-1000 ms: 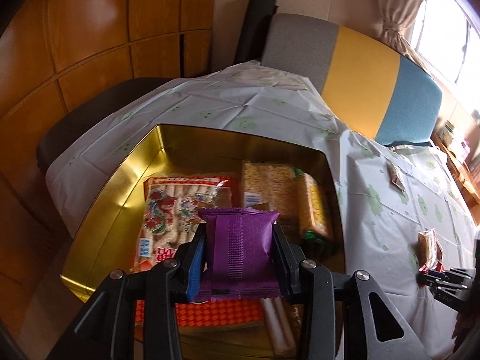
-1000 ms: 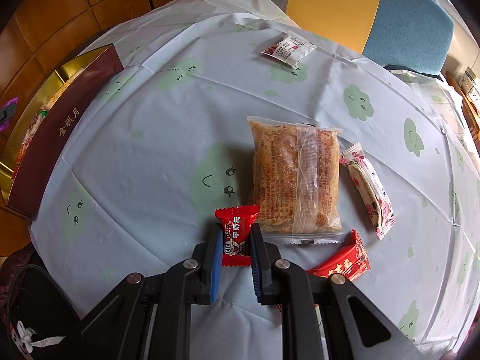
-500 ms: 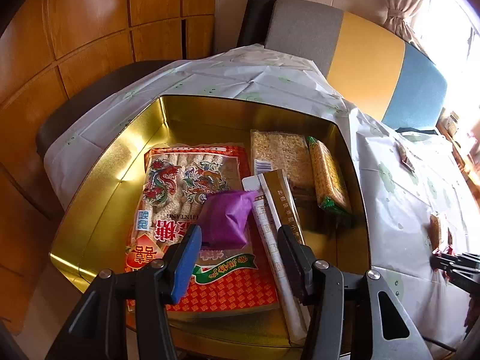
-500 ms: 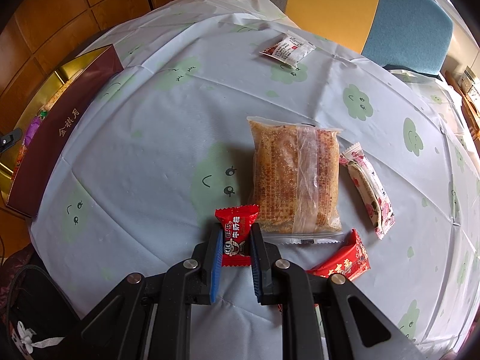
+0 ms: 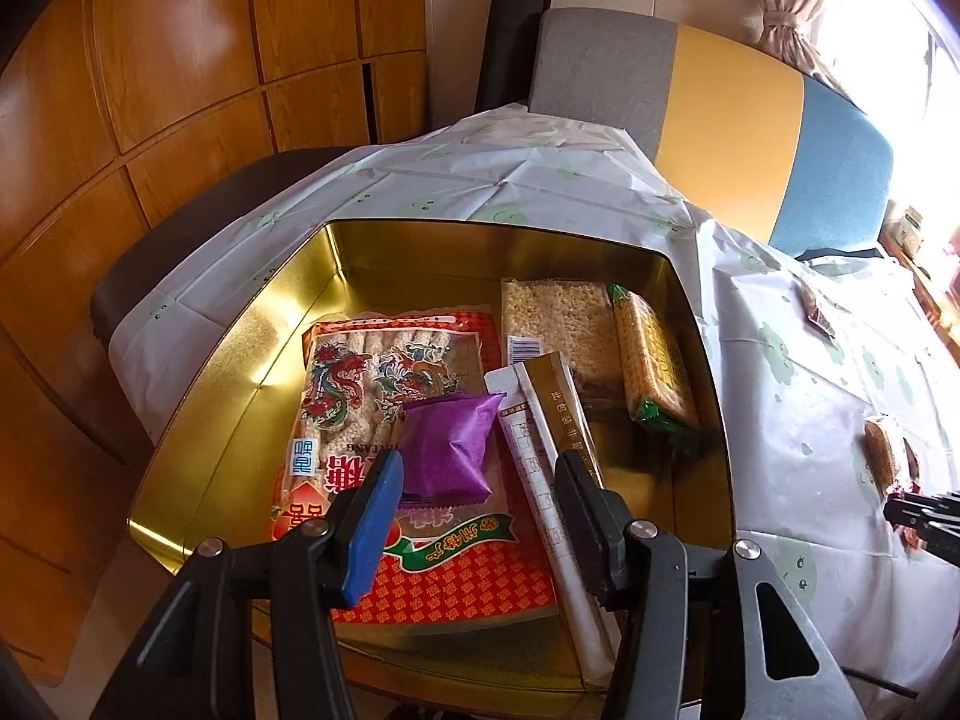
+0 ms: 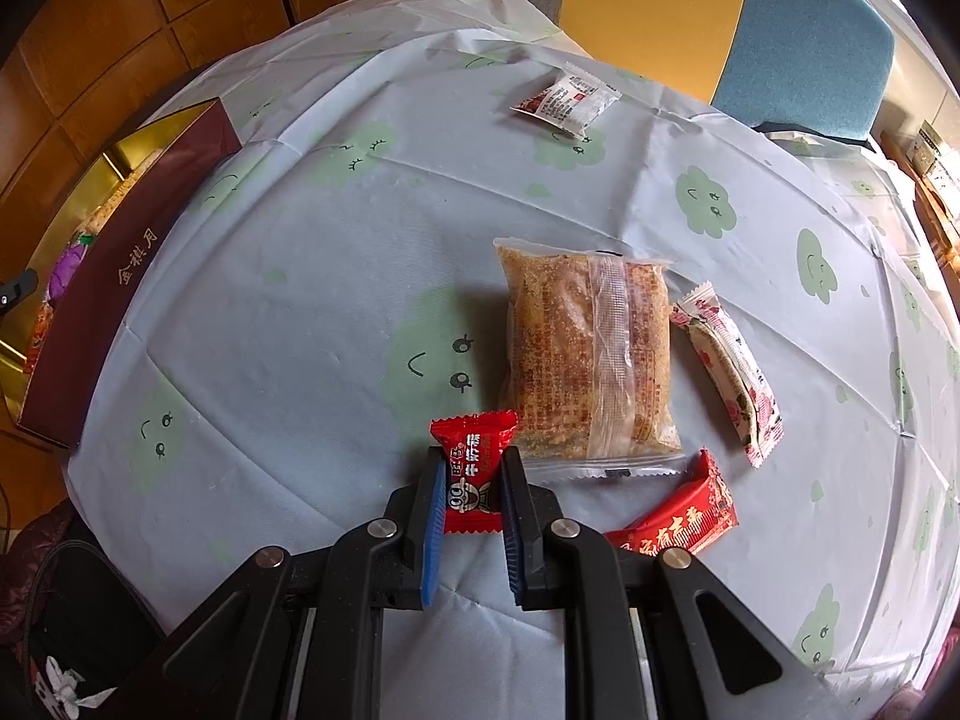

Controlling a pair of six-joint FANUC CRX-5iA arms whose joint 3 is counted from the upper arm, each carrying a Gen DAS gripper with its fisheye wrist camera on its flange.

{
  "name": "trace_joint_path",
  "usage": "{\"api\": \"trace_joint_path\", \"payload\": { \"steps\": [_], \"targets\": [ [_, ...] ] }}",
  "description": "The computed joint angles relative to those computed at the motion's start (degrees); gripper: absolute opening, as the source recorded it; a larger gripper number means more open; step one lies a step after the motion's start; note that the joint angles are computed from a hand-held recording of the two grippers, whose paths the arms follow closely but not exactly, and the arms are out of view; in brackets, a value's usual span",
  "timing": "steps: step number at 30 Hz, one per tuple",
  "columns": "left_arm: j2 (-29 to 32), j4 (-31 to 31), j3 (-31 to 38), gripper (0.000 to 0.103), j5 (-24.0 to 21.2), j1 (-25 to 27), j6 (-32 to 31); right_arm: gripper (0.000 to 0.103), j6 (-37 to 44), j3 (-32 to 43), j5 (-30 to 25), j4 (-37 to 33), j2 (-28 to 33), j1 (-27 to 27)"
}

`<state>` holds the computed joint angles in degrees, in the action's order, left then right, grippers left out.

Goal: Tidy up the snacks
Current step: 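Carry the red candy with the right tool into the tin and release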

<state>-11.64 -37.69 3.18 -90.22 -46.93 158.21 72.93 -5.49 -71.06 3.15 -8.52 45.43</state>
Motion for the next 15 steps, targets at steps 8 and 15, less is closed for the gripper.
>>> {"api": "trace_joint_path", "payload": {
  "steps": [8, 15],
  "targets": [
    [-0.21, -0.04, -0.18, 0.054, -0.44, 0.01, 0.53, 0.016, -1.32, 2.55, 3.11, -2.06, -1.87, 4.45],
    [-1.34, -0.10, -1.25, 0.054, -1.00, 0.44, 1.94, 0.016, 1.32, 8.56, 7.27, -6.45, 0.37, 10.38]
  ]
}}
